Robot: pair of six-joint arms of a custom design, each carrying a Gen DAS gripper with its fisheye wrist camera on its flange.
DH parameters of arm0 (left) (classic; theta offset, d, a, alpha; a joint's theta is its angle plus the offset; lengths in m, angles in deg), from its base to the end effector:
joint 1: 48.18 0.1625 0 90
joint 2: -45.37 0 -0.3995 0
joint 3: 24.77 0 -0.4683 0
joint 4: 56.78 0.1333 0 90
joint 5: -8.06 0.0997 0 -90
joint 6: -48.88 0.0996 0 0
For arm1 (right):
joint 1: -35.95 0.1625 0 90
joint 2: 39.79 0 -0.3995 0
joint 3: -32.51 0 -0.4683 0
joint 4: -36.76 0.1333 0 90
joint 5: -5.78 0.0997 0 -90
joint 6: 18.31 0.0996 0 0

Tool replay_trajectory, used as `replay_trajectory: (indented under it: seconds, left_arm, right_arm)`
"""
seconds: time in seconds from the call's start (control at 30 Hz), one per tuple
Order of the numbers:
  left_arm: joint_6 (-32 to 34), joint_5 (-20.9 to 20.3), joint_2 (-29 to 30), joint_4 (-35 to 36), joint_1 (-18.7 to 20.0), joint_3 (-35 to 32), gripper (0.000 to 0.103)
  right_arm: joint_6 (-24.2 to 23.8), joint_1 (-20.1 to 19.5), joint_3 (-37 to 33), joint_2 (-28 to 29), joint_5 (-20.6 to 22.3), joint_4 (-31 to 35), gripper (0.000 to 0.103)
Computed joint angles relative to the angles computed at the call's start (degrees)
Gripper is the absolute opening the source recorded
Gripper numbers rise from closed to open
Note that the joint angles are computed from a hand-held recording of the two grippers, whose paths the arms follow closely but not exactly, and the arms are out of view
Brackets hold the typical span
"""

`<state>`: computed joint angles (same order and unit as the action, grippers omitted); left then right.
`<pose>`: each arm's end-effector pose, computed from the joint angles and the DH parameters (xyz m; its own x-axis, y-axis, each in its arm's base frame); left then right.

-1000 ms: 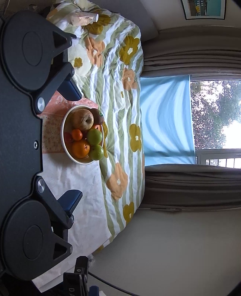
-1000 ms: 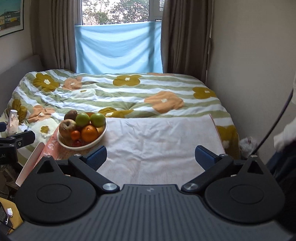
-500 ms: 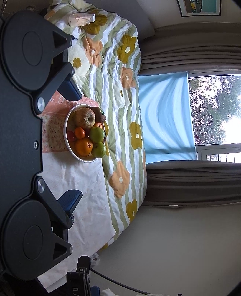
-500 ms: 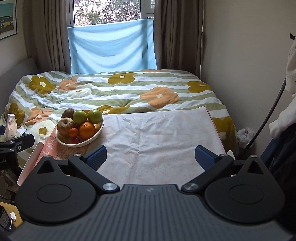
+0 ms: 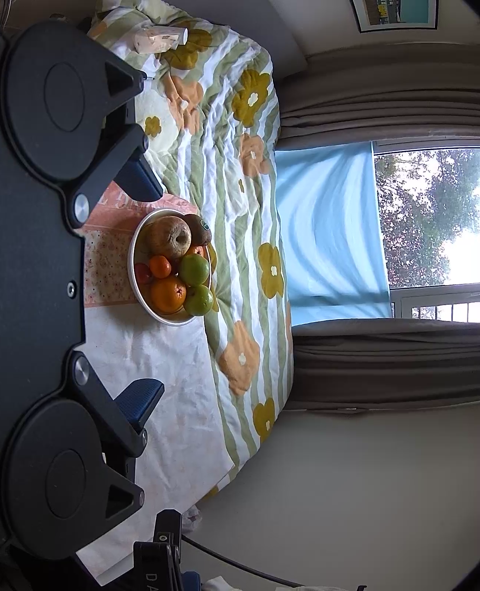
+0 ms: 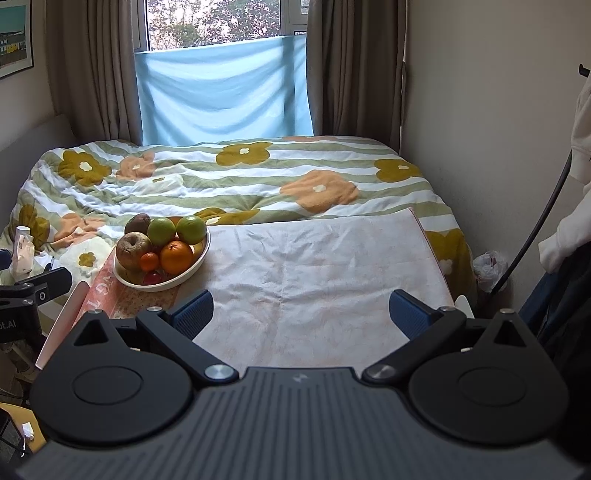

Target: Organize fruits

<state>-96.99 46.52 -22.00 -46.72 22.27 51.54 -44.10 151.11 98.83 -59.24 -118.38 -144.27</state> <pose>-0.0159 -0.6761 0.3440 -0.6291 -0.2331 -0.7415 0.5580 0.5286 -0.6396 0.4211 -0.7146 -0.0359 -0.6914 -0.2805 0.6658 -0.6728 0.5856 -0.4520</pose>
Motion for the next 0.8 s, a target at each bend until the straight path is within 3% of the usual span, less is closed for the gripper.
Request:
replay_trajectory:
  seconds: [0.8]
  left_arm:
    - [-1.08, 1.27, -0.21, 0.89, 0.09, 0.23, 0.103]
  right_arm:
    - [0.34, -0.05, 0.13, 0.13, -0.29, -0.08, 0.103]
